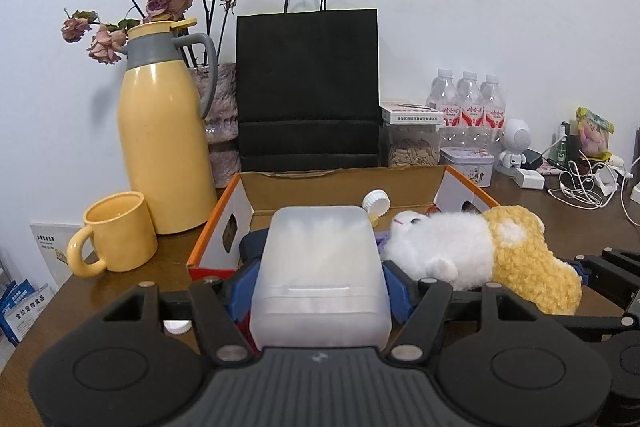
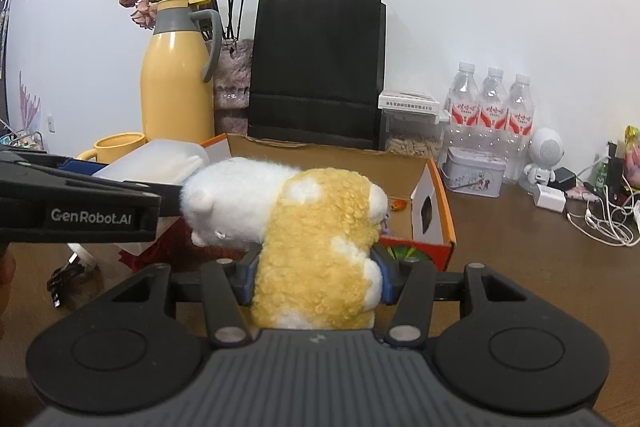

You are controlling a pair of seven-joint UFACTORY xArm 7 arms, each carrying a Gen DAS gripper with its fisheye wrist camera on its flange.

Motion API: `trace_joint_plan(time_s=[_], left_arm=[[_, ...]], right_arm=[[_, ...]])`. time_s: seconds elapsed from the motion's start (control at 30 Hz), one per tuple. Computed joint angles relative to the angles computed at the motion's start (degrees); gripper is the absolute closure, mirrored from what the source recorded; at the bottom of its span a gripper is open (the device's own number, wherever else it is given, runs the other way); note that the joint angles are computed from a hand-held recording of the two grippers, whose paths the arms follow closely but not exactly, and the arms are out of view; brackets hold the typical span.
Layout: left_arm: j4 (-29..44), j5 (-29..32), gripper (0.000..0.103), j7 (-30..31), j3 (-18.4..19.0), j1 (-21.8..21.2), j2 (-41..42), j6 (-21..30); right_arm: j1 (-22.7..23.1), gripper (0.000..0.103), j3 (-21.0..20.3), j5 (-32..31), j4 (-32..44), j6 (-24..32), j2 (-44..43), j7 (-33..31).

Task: Organize objects
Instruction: 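Lift the clear container and plush toy with both grippers toward the box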

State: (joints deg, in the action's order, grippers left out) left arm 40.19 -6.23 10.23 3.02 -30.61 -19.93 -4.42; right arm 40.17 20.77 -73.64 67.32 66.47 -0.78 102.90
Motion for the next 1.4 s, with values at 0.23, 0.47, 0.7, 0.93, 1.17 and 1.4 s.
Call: trace_joint_plan(time_s=[0.23,0.47,0.7,0.93,1.17,1.4], left_arm=[[4.52,1.15,0.039,-2.55,-4.25,4.80,3.05,0.40],[11.20,5.40,0.039,-8.77,-12.60,14.28,8.59,0.95],[19.23,19.22,0.039,-22.96,-20.10,23.23,15.90,2.36],[27.87,30.42,0.039,-32.18,-17.14,20.41,23.41,5.92],[34.75,31.01,0.039,-32.46,-11.38,14.28,29.29,9.04],[40.06,28.78,0.039,-30.31,-6.22,9.09,33.80,11.88]], right_arm=[[-1.04,0.050,-0.96,0.42,2.44,-1.06,0.49,-3.58],[-3.47,0.049,-2.89,-1.02,3.65,-5.09,0.65,-4.82],[-6.86,0.049,-4.93,-1.50,4.22,-10.21,1.21,-5.79],[-9.69,0.049,-7.12,-0.66,5.36,-15.67,2.91,-7.57],[-11.60,0.050,-9.42,0.46,7.14,-20.50,4.90,-11.05],[-12.87,0.049,-11.13,2.04,8.22,-23.13,6.39,-13.40]])
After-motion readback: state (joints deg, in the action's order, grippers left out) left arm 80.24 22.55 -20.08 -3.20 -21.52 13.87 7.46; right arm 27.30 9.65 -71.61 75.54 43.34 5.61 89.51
